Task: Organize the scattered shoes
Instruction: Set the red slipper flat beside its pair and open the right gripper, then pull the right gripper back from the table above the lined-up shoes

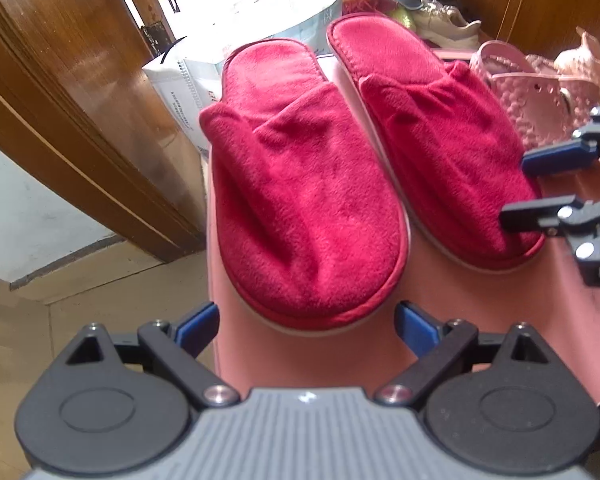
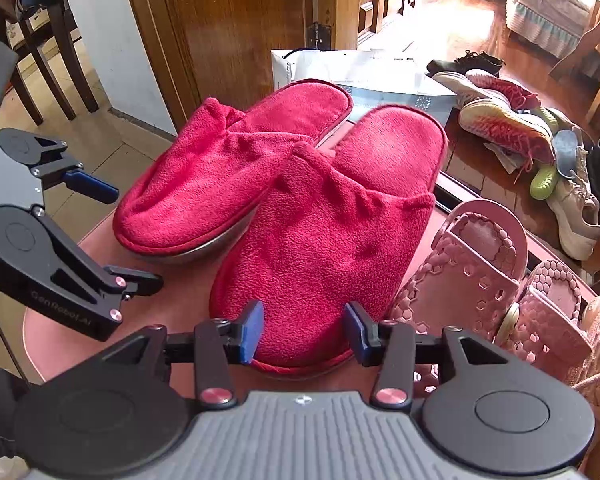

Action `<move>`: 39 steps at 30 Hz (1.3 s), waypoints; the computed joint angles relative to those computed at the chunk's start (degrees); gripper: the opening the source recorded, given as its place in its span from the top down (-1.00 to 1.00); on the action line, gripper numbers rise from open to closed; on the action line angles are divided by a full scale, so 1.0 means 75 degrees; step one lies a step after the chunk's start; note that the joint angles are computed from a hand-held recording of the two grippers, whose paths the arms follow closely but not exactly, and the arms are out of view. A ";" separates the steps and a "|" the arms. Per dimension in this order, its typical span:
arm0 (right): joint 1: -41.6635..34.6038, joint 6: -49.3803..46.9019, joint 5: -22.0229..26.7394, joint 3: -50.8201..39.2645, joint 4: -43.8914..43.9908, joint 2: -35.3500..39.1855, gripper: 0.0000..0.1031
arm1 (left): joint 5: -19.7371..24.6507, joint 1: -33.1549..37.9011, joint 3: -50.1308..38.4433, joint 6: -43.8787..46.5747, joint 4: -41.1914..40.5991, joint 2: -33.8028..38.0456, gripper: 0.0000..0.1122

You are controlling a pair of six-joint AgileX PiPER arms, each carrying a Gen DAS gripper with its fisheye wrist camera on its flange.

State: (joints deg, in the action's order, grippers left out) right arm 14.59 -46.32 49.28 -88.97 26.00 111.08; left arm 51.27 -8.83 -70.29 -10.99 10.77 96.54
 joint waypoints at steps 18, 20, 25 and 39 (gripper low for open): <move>-0.0615 0.0743 0.0765 0.0218 0.0253 -0.0687 -0.43 | 0.0459 -0.2541 -0.0109 -0.3018 0.1367 -0.0599 -0.83; -0.0729 0.0882 0.0785 0.0301 0.0116 -0.0820 -0.48 | 0.0496 -0.2771 -0.0088 -0.3460 0.1541 -0.0653 -0.83; -0.1188 0.1182 0.0952 0.0507 0.0035 -0.1131 -0.48 | 0.0384 -0.3100 -0.0077 -0.4576 0.1632 -0.0796 -0.83; -0.2740 0.1350 0.1455 0.1407 -0.0045 -0.2037 -0.48 | 0.1086 -0.4554 -0.0789 -0.5509 0.2446 -0.0119 -0.83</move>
